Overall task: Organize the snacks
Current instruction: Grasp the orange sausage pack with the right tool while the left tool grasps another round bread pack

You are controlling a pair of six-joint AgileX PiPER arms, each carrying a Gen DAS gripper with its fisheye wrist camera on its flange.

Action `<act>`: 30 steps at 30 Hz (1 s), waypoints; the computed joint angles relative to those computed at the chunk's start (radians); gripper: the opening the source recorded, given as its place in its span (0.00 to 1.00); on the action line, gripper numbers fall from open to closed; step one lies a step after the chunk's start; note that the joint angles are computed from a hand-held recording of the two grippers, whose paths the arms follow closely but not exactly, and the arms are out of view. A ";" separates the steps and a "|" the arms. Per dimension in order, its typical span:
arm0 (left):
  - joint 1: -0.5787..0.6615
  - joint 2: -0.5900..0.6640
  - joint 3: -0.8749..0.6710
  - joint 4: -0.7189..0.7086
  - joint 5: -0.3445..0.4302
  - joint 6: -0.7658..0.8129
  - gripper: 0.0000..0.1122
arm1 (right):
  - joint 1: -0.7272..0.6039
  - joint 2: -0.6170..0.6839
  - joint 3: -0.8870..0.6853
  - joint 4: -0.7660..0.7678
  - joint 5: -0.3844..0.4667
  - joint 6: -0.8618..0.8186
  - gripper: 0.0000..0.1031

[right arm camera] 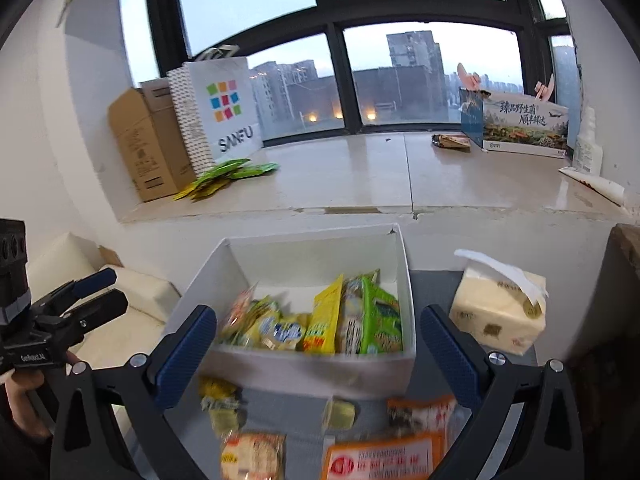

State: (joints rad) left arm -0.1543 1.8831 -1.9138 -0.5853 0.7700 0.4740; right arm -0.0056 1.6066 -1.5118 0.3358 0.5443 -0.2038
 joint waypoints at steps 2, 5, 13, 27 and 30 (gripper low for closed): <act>0.005 -0.104 0.164 -0.078 -0.038 0.090 0.92 | -0.012 -0.081 0.115 0.078 -0.040 -0.082 1.00; 0.010 -0.244 0.388 -0.190 -0.072 0.221 0.92 | -0.047 -0.243 0.338 0.281 -0.101 -0.277 1.00; -0.036 -0.508 0.847 -0.298 -0.118 0.401 0.92 | -0.150 -0.575 0.797 0.622 -0.150 -0.560 1.00; -0.067 -0.542 0.912 -0.310 -0.132 0.390 0.92 | -0.392 -0.419 0.888 1.096 0.099 -0.990 1.00; -0.057 -0.536 0.915 -0.327 -0.127 0.397 0.92 | -0.442 -0.250 0.752 1.021 0.113 -0.932 1.00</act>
